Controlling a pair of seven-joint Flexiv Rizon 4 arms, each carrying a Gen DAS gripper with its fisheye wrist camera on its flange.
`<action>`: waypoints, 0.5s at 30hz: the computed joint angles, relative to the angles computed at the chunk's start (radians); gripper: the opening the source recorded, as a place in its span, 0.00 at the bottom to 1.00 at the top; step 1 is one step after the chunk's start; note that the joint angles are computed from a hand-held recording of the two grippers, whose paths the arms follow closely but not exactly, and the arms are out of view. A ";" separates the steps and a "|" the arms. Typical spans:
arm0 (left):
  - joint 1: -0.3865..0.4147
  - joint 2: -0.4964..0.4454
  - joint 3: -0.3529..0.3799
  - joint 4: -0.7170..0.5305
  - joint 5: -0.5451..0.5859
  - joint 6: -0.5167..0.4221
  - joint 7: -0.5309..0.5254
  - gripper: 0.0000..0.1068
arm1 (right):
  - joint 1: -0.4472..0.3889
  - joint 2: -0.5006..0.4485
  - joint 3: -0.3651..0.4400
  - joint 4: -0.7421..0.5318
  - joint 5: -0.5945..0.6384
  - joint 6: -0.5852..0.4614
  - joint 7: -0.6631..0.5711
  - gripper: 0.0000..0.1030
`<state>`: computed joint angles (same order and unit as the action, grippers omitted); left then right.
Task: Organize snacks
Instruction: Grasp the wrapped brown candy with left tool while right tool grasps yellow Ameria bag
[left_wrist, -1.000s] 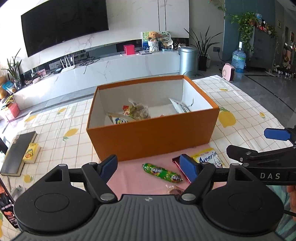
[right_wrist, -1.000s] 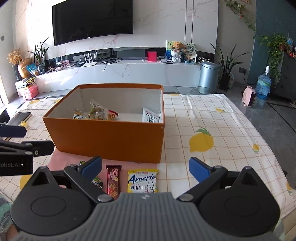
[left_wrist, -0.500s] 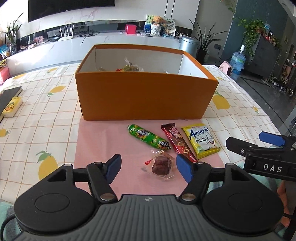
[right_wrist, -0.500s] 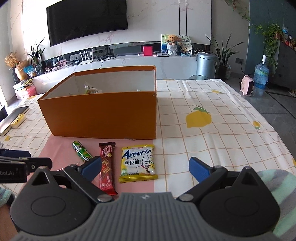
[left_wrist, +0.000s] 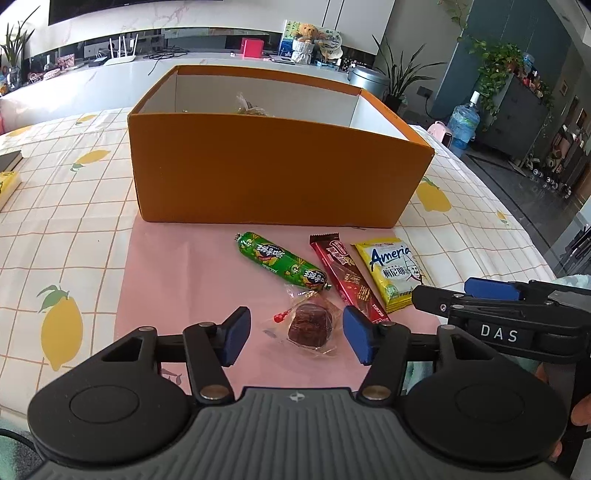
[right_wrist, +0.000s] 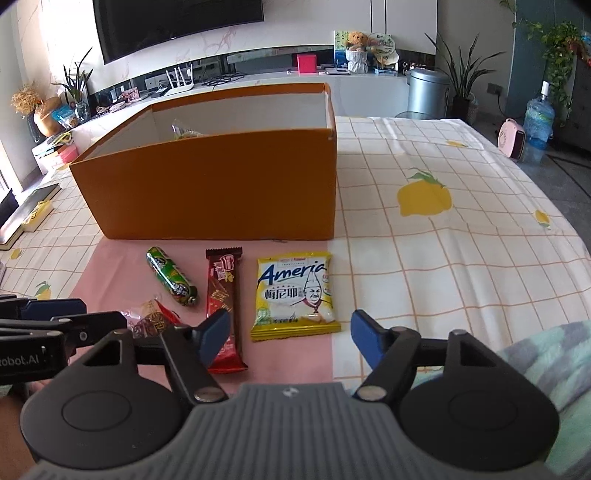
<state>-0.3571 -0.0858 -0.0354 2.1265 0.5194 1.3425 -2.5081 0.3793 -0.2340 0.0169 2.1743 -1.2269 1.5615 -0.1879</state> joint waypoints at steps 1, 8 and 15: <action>0.006 -0.005 -0.001 0.005 -0.017 0.014 0.012 0.63 | -0.001 -0.004 0.005 -0.002 0.012 0.000 -0.009 0.67; 0.013 -0.048 -0.012 0.032 -0.169 0.066 0.154 0.64 | 0.028 -0.021 0.029 -0.008 0.155 -0.037 -0.140 0.66; -0.006 -0.087 0.013 0.043 -0.263 0.105 0.187 0.64 | 0.071 -0.023 0.003 -0.008 0.185 -0.056 -0.188 0.62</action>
<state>-0.3628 -0.1730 -0.0226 2.1692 0.2564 1.4472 -2.3214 0.4504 -0.2573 0.0201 2.1668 -1.0420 1.5051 -0.3762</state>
